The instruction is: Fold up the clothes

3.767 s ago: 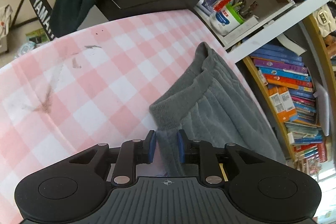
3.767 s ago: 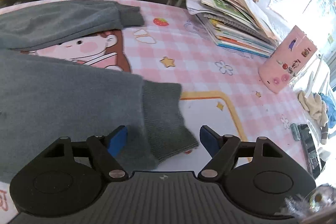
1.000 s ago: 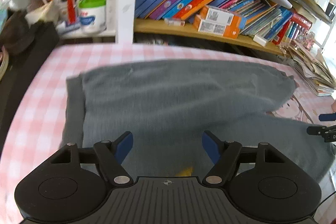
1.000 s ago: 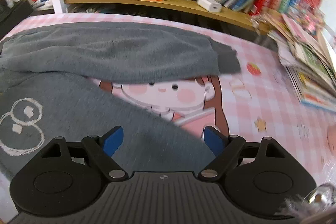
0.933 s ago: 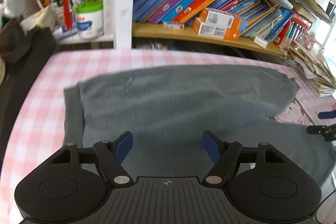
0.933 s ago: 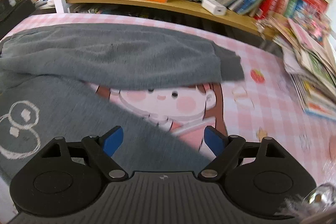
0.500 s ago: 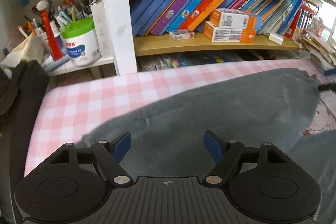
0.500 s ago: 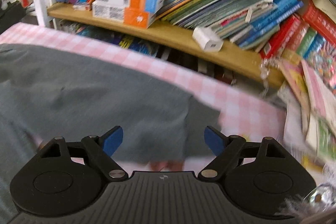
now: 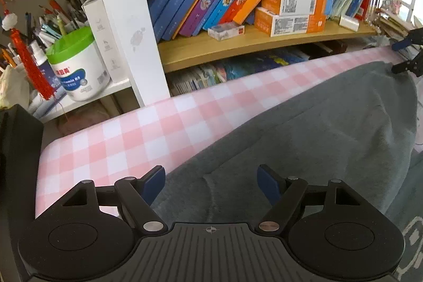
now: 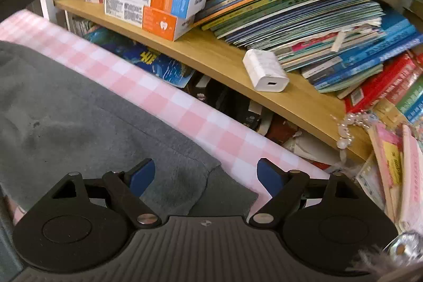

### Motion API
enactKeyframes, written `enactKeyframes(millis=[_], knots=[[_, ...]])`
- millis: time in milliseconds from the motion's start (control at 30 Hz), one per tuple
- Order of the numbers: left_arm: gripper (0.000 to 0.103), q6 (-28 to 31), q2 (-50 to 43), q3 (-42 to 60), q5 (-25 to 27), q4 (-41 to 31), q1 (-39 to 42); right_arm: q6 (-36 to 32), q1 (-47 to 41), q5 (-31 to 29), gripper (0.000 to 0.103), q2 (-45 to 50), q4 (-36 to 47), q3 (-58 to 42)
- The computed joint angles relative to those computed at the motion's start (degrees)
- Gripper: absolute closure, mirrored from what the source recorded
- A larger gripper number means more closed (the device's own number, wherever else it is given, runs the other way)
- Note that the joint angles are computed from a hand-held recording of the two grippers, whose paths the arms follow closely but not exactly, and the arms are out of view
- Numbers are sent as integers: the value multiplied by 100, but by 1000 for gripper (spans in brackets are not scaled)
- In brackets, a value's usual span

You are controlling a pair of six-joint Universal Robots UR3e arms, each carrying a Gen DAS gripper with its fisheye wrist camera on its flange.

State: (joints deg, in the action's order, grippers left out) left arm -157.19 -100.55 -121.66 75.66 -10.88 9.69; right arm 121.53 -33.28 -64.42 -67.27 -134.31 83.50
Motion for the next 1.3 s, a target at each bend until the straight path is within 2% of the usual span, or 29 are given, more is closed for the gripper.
enactKeyframes(millis=[333,600,767,967,1000,1033,1067,1100,1133,1167,1200,1233,1300], knots=[[25,127,-425,256,-265,-185,207,99,141,-157,20,645,245,-597],[18,169,-785,489,-453,-89,248,222,65,33,20,1066,948,-1308],[12,124,-924,595,-535,-76,281,529,-42,194,18,1346,1526,-1815],[11,129,-941,664,-536,-167,278,592,-79,281,17,1336,1477,-1752],[12,124,-934,681,-524,-209,269,583,-82,279,19,1341,1515,-1781],[13,130,-919,710,-492,-285,244,539,-95,303,26,1332,1562,-1794],[18,141,-880,713,-496,-345,230,452,-106,352,32,1326,1640,-1822],[21,151,-839,716,-502,-404,217,359,-134,416,46,1276,1735,-1803],[32,162,-799,719,-508,-464,204,265,-163,480,63,1225,1833,-1786],[46,204,-742,722,-556,-561,209,172,-190,541,71,1178,1935,-1774],[55,226,-679,746,-614,-716,225,123,-202,565,80,1166,2067,-1808],[70,247,-617,772,-672,-875,242,88,-206,544,82,1094,2039,-1712],[79,305,-466,746,-735,-1033,257,33,-213,505,84,927,1928,-1461]])
